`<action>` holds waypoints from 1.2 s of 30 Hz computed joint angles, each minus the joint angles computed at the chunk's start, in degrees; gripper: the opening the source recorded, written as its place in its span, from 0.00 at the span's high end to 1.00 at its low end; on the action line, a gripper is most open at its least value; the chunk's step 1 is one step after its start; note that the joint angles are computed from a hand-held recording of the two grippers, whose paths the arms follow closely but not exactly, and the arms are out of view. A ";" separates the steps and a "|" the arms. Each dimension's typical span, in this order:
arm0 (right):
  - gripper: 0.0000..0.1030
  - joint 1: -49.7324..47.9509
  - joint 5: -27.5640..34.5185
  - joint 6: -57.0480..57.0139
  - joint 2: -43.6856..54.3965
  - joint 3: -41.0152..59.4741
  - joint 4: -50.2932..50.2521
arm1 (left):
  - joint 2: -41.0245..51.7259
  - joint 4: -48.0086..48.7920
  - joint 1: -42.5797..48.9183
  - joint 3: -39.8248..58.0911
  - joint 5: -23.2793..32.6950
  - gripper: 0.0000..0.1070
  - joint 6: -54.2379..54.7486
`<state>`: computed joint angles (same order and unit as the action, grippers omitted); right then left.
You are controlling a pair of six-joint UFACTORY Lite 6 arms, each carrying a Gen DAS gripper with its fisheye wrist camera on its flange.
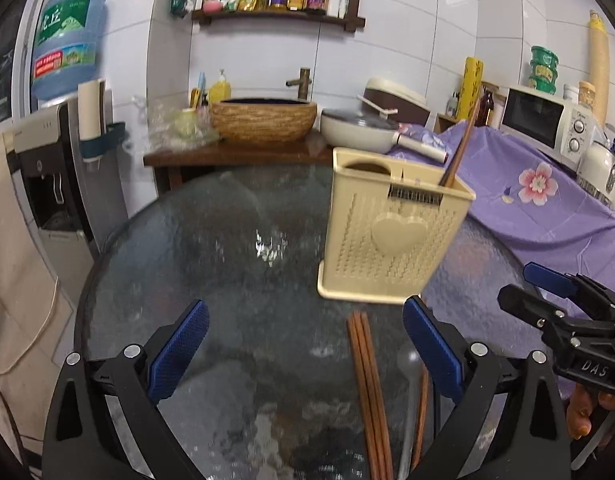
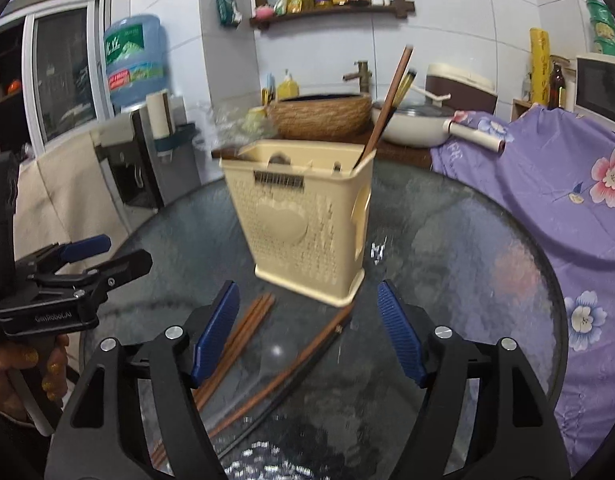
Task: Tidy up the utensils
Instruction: 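Open both tools and move them back toward the chopsticks on the table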
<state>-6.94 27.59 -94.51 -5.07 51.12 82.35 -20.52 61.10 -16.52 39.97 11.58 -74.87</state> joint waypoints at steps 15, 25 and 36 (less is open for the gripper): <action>0.31 2.23 -5.16 -6.21 2.12 -11.42 6.65 | 0.20 14.18 0.51 -12.14 -6.15 0.13 -21.48; 0.31 5.84 -9.60 -8.17 4.28 -11.66 8.00 | 4.42 13.80 -1.02 -11.92 -7.76 0.28 -20.11; 0.32 9.83 -16.52 -10.54 5.74 -11.82 8.58 | 12.43 15.96 -8.75 -6.09 -3.72 0.38 -21.12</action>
<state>2.90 11.07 -105.06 0.67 39.30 90.93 -8.09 77.06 -25.27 33.88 7.86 -95.99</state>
